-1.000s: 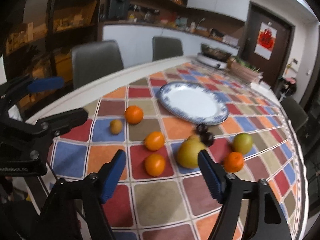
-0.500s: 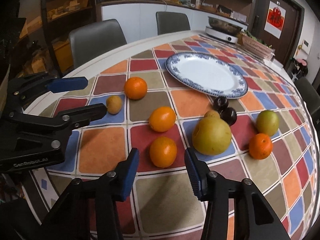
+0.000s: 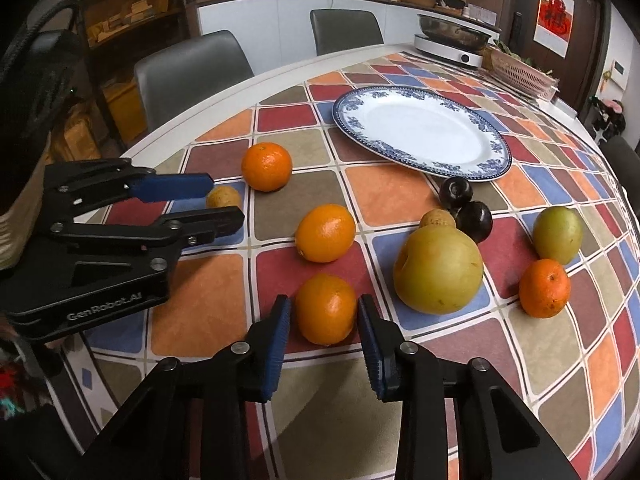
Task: Organize fruits
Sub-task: 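Grasp the small brown fruit with the left tool while the right tool grasps an orange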
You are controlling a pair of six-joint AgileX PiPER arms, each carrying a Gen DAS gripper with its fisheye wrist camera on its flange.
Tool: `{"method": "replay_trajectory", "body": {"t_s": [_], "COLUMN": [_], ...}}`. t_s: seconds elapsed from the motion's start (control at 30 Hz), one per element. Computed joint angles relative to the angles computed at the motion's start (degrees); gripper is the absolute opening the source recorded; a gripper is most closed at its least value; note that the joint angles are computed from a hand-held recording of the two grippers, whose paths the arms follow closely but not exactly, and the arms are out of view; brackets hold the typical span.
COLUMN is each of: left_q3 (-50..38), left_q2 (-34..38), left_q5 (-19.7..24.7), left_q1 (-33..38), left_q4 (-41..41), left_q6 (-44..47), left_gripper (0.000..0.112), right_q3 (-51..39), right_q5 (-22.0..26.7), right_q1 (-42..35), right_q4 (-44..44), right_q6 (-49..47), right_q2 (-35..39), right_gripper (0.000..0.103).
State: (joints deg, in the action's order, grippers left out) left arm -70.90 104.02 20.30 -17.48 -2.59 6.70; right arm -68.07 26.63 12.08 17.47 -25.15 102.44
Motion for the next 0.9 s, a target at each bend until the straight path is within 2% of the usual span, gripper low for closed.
{"method": "replay_trajectory", "body": {"t_s": [0.07, 0.3, 0.57, 0.9], "left_q3": [-0.1, -1.4, -2.3, -0.2], "left_q2": [0.0, 0.6, 1.3, -4.4], "left_q5": [0.1, 1.2, 2.2, 5.1], "left_q1": [-0.4, -0.9, -1.1, -2.6], "left_q4": [3.5, 7.0, 7.0, 9.4], "left_q6": [-3.5, -7.3, -8.3, -12.7], "left_gripper": [0.024, 0.024, 0.026, 0.026], "right_q3": [-0.2, -0.2, -1.0, 1.1], "right_q5": [0.2, 0.4, 1.7, 0.5], "right_q1": [-0.2, -0.7, -1.9, -2.7], "right_q4": [0.8, 2.9, 5.5, 11.6], "right_q6": [-0.7, -2.7, -3.8, -10.3], "right_q2": [0.2, 0.1, 0.6, -2.6], "right_gripper": [0.033, 0.032, 0.032, 0.032]}}
